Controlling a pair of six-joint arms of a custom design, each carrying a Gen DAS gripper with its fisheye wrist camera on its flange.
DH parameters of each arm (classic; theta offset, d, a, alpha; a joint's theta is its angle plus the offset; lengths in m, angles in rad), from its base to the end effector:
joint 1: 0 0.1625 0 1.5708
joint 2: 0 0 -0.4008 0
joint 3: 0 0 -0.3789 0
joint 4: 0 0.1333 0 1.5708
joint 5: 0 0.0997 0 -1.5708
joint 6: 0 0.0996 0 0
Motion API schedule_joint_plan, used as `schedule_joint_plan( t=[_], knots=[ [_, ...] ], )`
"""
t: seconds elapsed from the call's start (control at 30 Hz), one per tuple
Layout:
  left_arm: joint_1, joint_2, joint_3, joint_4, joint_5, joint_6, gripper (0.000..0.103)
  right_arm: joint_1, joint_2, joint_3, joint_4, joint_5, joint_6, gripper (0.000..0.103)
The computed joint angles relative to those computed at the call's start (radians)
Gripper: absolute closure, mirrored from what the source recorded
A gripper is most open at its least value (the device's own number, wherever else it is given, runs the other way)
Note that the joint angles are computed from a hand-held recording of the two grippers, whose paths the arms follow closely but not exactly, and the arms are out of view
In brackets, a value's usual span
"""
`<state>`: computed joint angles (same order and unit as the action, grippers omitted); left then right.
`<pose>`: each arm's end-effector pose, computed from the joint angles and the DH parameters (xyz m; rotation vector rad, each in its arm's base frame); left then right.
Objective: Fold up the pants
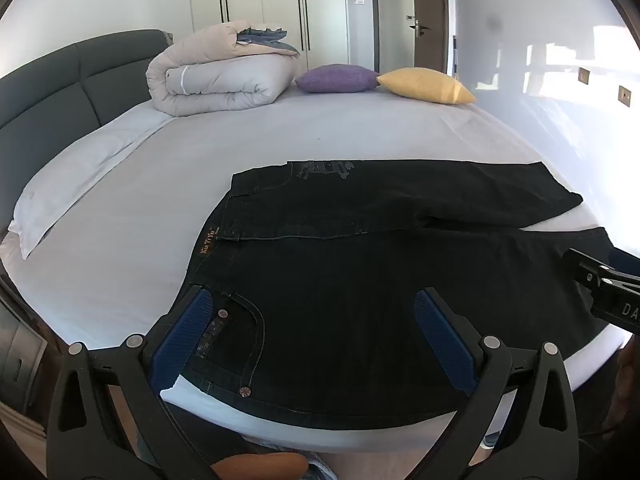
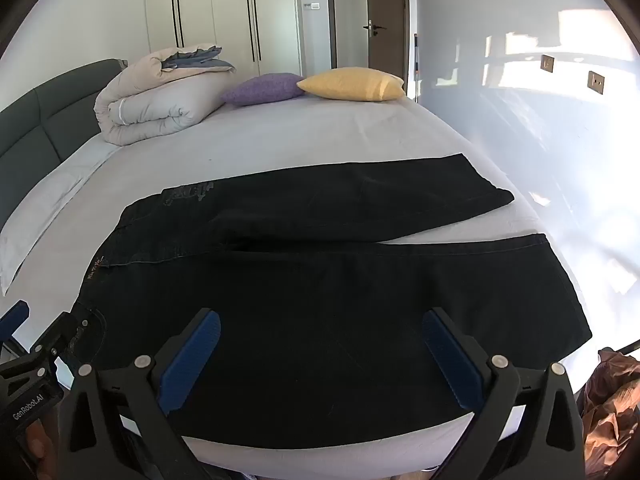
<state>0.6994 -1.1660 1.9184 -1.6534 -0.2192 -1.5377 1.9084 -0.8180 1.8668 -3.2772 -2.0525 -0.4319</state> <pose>-0.2336 -0.4977 0.1931 -0.1154 1.8872 -1.1363 0.2796 -0.5333 0.1176 0.7486 -2.4103 0.8280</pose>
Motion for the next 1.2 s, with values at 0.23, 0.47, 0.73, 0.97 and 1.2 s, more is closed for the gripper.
schedule_joint_plan(
  t=[0.23, 0.47, 0.73, 0.97, 1.2],
  knots=[
    [0.004, 0.007, -0.02, 0.052, -0.008, -0.026, 0.0, -0.003, -0.002, -0.004, 0.006, -0.005, -0.001, 0.0],
    [0.003, 0.015, -0.023, 0.054, -0.01, -0.032, 0.0, -0.001, 0.005, -0.002, -0.006, -0.007, -0.016, 0.0],
    [0.01, 0.012, -0.012, 0.003, -0.008, 0.009, 0.0, -0.003, 0.007, -0.007, -0.003, -0.009, -0.02, 0.0],
    [0.011, 0.014, -0.017, 0.011, -0.01, 0.003, 0.0, -0.003, 0.01, -0.007, -0.003, -0.009, -0.019, 0.0],
    [0.014, 0.014, -0.005, -0.011, -0.009, 0.011, 0.0, -0.003, 0.013, 0.007, -0.016, -0.012, -0.018, 0.0]
  ],
)
